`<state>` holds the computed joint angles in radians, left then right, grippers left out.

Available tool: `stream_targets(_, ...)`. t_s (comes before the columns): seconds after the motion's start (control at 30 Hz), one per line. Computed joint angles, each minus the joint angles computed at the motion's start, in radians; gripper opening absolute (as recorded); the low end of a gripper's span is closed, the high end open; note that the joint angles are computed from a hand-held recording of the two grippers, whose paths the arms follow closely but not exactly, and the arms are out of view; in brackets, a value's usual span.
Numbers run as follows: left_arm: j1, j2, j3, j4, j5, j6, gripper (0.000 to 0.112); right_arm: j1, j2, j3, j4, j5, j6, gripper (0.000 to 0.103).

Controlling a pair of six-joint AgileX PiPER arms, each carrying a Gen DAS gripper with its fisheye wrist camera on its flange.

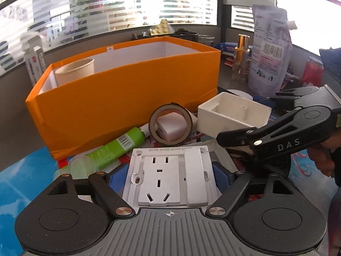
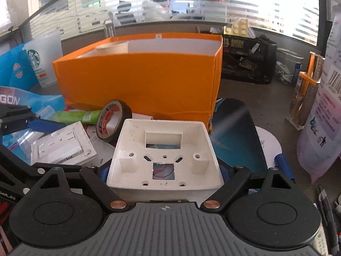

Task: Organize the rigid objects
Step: 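Move the left tool to the white socket panel while the right tool reaches the white square box, then grasp the white socket panel with the left tool while the right tool grasps the white square box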

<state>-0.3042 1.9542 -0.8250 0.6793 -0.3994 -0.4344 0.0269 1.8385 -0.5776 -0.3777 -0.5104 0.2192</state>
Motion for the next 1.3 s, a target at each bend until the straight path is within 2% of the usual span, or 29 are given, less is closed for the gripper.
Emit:
stream_targets(0.07, 0.009, -0.018, 0.016, 0.014, -0.009, -0.025, 0.083, 0.002, -0.02, 0.017, 0.015, -0.008, -0.011, 0.086)
stream_targets(0.77, 0.03, -0.279, 0.255, -0.172, -0.112, 0.102, 0.083, 0.116, -0.225, 0.193, 0.274, -0.086, -0.197, 0.086)
stream_targets(1.0, 0.047, -0.37, 0.311, -0.178, -0.127, 0.1, 0.083, 0.17, -0.306, 0.236, 0.354, -0.095, -0.246, 0.086)
stream_targets(1.3, 0.07, -0.454, 0.337, -0.161, -0.141, 0.076, 0.082, 0.216, -0.406, 0.25, 0.415, -0.062, -0.281, 0.086)
